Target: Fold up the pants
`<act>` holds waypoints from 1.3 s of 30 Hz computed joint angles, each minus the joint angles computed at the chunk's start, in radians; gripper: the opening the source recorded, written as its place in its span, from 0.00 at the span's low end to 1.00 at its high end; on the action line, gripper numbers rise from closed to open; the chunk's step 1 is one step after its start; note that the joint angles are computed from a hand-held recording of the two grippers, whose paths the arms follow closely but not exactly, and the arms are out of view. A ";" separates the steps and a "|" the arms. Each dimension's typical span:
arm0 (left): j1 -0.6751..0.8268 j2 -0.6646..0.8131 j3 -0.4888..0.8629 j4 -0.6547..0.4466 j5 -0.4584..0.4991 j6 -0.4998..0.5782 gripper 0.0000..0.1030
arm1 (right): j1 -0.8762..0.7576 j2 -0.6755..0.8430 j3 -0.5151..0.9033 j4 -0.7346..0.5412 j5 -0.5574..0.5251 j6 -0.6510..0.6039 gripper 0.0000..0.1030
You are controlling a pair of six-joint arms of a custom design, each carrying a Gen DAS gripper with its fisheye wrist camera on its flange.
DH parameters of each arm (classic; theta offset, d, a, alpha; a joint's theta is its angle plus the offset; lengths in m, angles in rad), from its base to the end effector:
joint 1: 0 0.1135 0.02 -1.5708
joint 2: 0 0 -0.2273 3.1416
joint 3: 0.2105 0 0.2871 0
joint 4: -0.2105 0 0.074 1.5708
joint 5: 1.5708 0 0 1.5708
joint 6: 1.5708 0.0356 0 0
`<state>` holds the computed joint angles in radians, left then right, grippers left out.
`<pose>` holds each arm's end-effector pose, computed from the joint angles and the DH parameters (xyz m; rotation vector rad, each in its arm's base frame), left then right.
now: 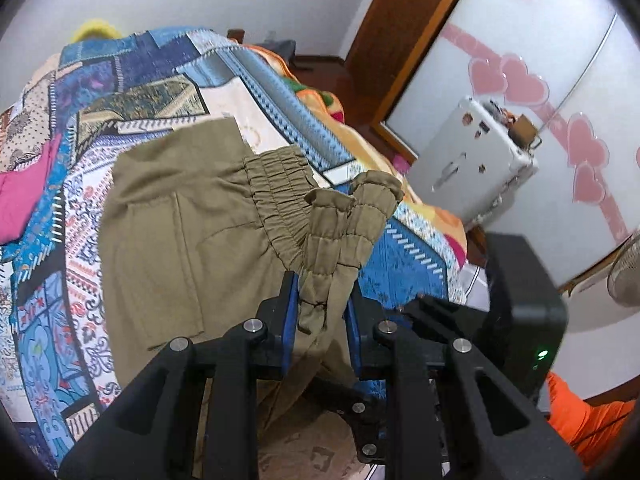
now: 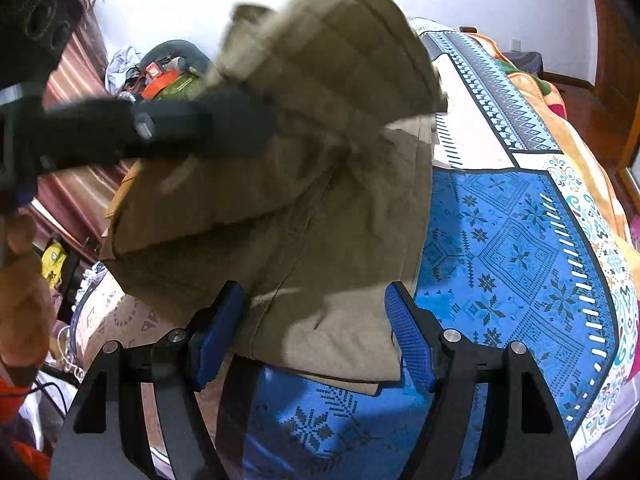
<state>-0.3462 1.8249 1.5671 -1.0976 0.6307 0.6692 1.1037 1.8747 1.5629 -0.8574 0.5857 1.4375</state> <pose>0.3559 -0.1507 0.2195 1.4035 2.3258 -0.8270 0.2041 0.3609 0.2059 0.5571 2.3986 0.2587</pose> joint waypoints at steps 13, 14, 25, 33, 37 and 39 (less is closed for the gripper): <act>0.063 0.082 0.152 -0.149 0.064 -0.013 0.32 | 0.008 -0.014 -0.016 -0.005 0.004 0.023 0.68; 0.077 0.081 0.162 -0.145 0.070 -0.023 0.32 | 0.010 -0.013 -0.014 -0.007 0.005 0.027 0.68; 0.126 0.046 0.038 0.120 -0.187 -0.011 0.38 | 0.010 -0.022 -0.021 -0.016 0.002 0.039 0.68; 0.129 0.064 -0.058 0.189 -0.226 0.005 0.46 | 0.043 -0.087 -0.048 -0.105 0.031 0.132 0.68; 0.127 0.040 -0.087 0.196 -0.222 0.022 0.46 | 0.064 -0.125 -0.018 -0.228 0.097 0.182 0.68; 0.122 0.011 -0.121 0.216 -0.229 0.028 0.46 | 0.064 -0.147 -0.014 -0.267 0.126 0.199 0.68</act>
<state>-0.2239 1.8359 1.4464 -0.8820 0.4013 0.6973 1.1677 1.7281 1.5487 -1.1246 0.7117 1.6360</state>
